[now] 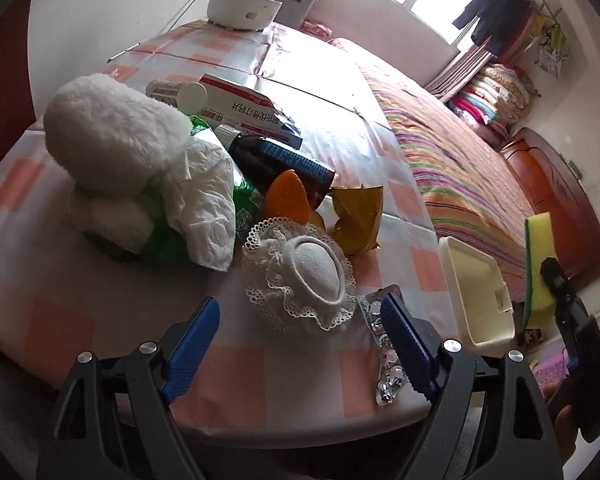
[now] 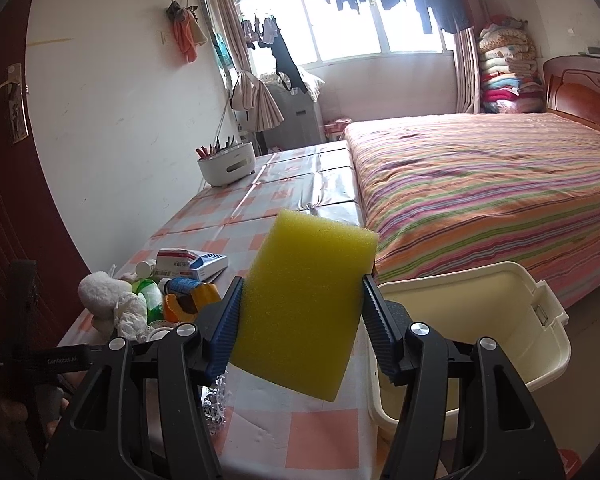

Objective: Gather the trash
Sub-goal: 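Carry the yellow sponge toward the cream bin while the left gripper grasps the lace cap, then drop the sponge into the cream bin with the right gripper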

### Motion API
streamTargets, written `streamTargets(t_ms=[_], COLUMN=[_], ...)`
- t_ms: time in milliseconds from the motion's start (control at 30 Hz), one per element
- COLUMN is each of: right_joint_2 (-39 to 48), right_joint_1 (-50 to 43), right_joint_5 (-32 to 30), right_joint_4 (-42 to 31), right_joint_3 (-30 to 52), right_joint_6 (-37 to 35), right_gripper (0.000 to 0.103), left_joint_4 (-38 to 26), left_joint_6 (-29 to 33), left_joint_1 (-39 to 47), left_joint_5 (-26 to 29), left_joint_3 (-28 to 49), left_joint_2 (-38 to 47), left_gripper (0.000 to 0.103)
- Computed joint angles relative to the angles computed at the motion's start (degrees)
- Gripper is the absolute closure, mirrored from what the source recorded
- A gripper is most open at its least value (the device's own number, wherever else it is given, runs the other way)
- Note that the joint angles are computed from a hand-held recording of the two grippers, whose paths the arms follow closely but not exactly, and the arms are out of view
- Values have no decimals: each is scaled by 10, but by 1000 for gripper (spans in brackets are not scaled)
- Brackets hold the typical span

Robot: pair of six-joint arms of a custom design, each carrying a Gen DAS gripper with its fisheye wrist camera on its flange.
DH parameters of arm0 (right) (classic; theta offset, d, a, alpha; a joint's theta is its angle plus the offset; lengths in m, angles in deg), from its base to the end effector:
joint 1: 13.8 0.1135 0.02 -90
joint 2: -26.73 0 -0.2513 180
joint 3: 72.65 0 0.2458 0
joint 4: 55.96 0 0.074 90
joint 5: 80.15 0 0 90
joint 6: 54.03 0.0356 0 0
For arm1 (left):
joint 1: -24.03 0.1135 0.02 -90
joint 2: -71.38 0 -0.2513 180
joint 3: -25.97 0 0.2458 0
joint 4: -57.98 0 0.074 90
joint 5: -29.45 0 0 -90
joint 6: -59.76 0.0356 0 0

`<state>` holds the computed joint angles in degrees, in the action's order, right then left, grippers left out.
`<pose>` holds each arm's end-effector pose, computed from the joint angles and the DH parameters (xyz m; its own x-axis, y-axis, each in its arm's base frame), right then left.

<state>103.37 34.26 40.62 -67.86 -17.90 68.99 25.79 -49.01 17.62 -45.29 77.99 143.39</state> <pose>0.1986 0.1938 0.2082 -0.5051 0.1384 -0.8519 -0.0951 0.9721 0.2143 0.2373 -0.0361 0.1829 -0.8295 -0.2192 -0.5137 0.0012 0.9190 -0.3942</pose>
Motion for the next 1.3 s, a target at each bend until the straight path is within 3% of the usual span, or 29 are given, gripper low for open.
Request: streamTargets(t_ms=[400, 467, 500, 600, 967, 1300], right_joint_2=[-15, -18, -21, -32, -86, -171], right_joint_1=[-21, -27, -30, -40, -70, -52], right_joint_5=[-13, -14, -14, -12, 44, 144], right_joint_4=[5, 6, 10, 21, 91, 75], right_joint_3=[-23, -28, -32, -44, -104, -165], right_joint_6=[7, 7, 6, 3, -45, -21], right_gripper=[46, 46, 46, 46, 46, 46], left_joint_4=[31, 39, 40, 44, 121, 147], left_joint_6=[-43, -36, -33, -17, 19, 46], left_joint_1=[8, -4, -7, -7, -79, -196], left_joint_5=[87, 60, 56, 78, -28, -31], left_joint_3=[68, 71, 71, 73, 23, 127], left_joint_2=[153, 152, 152, 154, 28, 73], left_gripper=[23, 41, 64, 64, 65, 65])
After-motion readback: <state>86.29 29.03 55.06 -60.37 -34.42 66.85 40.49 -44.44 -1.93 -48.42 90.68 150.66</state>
